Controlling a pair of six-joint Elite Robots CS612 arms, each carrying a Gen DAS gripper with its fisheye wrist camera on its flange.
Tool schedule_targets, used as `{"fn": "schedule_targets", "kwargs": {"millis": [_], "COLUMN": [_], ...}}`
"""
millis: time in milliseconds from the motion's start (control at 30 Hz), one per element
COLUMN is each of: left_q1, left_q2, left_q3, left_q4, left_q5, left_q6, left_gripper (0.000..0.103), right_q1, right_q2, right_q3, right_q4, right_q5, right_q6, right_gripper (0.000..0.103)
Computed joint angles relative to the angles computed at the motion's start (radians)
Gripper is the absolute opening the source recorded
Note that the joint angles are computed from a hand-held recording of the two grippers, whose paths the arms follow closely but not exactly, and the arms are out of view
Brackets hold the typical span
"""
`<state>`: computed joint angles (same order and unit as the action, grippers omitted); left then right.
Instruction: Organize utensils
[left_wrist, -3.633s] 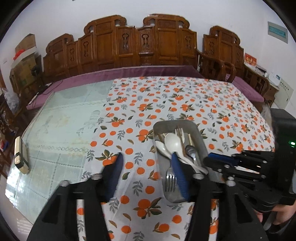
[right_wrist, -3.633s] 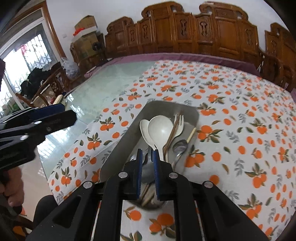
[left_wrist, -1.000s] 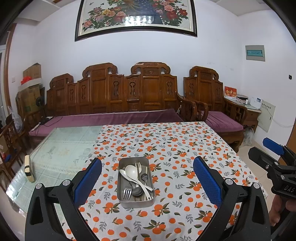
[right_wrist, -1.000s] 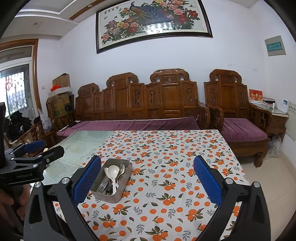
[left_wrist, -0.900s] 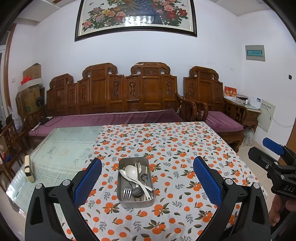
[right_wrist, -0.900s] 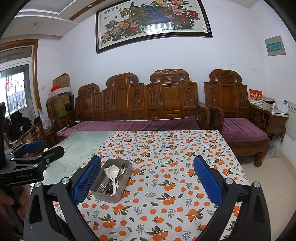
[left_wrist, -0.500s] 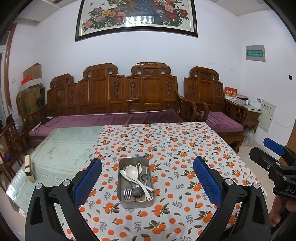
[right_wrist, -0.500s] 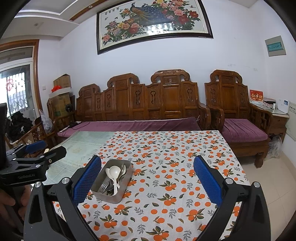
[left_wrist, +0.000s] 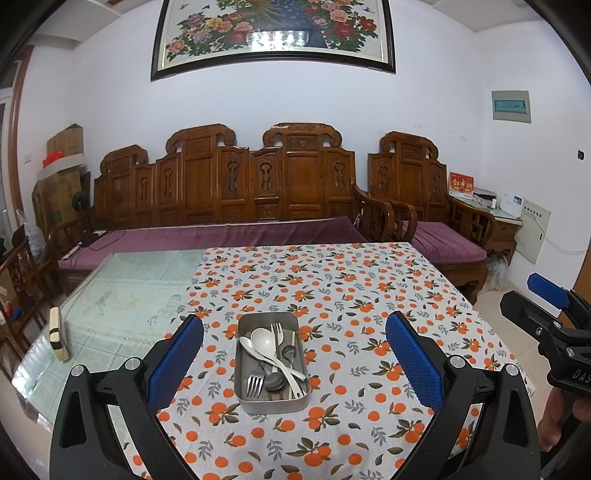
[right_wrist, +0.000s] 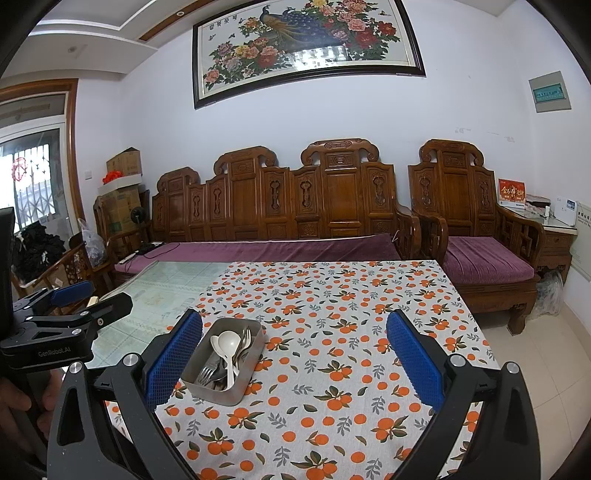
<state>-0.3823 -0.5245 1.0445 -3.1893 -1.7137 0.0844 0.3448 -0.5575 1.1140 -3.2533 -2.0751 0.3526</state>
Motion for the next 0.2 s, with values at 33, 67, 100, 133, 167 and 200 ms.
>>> {"fn": "schedule_targets", "kwargs": {"millis": [33,67,100,133,167,200], "left_q1": [0.0,0.001,0.0,0.0,0.0,0.0], "left_q2": [0.001,0.0,0.0,0.0,0.0,0.001], "left_q3": [0.0,0.0,0.0,0.0,0.0,0.0], "left_q4": [-0.001,0.0,-0.001,-0.001,-0.001,0.0], "left_q5": [-0.001,-0.003,-0.003,-0.002,-0.002,-0.003], "left_q6": [0.0,0.0,0.0,-0.001,-0.001,-0.002], "left_gripper": [0.095,0.095,0.095,0.095,0.095,0.095], "right_q1": [0.001,0.0,0.0,0.001,0.001,0.001], "right_q2": [0.001,0.001,0.001,0.001,0.0,0.0], "right_q3": [-0.001,-0.001,-0.001,-0.001,-0.001,-0.001], "right_q4": [0.0,0.001,0.001,0.002,0.002,0.002], "right_q5": [-0.001,-0.001,-0.002,-0.002,-0.002,-0.002], "right_q6": [0.0,0.001,0.001,0.001,0.001,0.001], "right_gripper": [0.1,0.1,0.1,0.1,0.1,0.1]}}
